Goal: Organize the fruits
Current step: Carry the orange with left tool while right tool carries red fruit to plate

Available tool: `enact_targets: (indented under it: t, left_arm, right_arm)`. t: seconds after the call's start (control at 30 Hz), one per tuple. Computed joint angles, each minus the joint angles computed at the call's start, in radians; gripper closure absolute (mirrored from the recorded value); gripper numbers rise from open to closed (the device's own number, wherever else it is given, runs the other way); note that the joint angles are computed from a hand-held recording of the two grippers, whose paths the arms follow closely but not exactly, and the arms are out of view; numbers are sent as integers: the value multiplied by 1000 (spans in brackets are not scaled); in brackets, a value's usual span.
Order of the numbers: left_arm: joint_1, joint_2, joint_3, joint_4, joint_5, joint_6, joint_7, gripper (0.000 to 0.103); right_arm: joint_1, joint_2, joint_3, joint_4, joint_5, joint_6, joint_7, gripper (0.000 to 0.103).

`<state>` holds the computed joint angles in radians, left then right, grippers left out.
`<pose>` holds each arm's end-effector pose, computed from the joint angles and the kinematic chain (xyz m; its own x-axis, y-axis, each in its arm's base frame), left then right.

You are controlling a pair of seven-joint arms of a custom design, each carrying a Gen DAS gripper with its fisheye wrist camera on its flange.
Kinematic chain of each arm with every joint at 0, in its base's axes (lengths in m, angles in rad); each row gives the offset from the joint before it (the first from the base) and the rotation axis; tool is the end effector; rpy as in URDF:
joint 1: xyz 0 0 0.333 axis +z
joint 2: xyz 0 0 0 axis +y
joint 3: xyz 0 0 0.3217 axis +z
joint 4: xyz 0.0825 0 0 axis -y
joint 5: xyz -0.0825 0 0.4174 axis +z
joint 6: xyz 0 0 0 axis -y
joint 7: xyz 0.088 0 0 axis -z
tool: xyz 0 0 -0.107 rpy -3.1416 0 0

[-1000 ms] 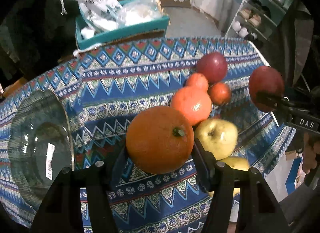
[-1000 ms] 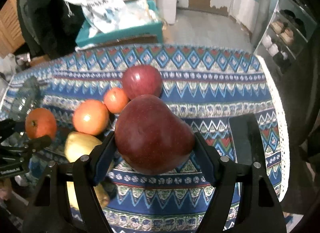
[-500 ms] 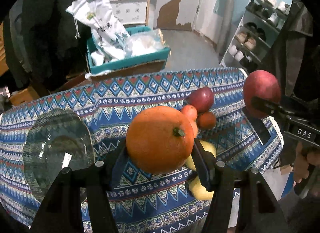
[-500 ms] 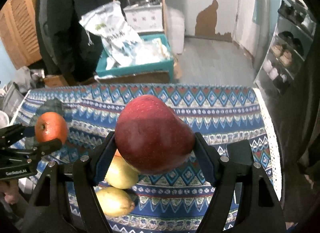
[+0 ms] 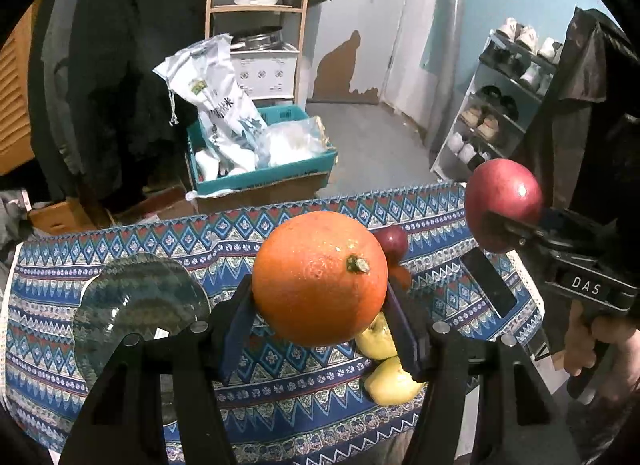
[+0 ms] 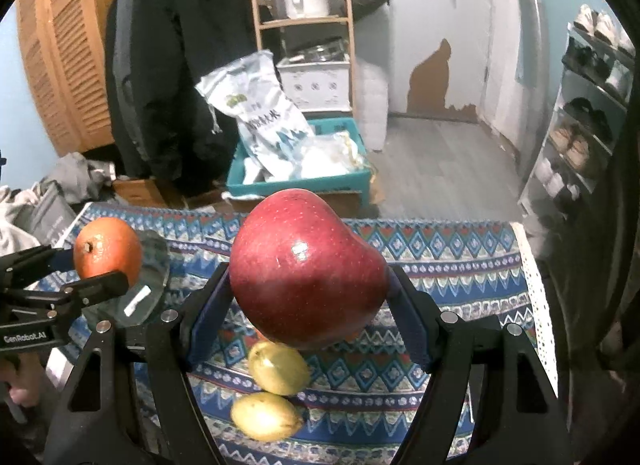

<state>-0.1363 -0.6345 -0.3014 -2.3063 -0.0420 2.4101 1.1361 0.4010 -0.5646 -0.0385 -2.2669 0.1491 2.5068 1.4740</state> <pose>0.3906 -0.2174 0.6464 -0.0489 -0.9872 0.1520 -0.7595 -0.0621 -0.6475 0.4323 0.1584 0.6648 0.4023 -0.9102 -0.0983 -0.6586 -0.2132 -0.7217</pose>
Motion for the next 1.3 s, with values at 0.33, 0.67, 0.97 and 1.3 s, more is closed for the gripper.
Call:
enact_targets:
  t: [0.33, 0.67, 0.97, 1.3]
  left_arm:
    - [18, -57, 19, -38, -6, -16, -5, 40]
    - [59, -132, 48, -94, -19, -39, -14, 40]
    - [111, -203, 76, -148, -26, -59, -16, 40]
    - [170, -273, 105, -215, -29, -93, -17, 40]
  right_arm:
    - [43, 28, 12, 47, 37, 10, -21, 28]
    - [85, 101, 45, 116, 72, -1, -38, 28]
    - [110, 182, 83, 184, 97, -22, -43, 28]
    - [126, 288, 134, 275, 99, -46, -38, 28]
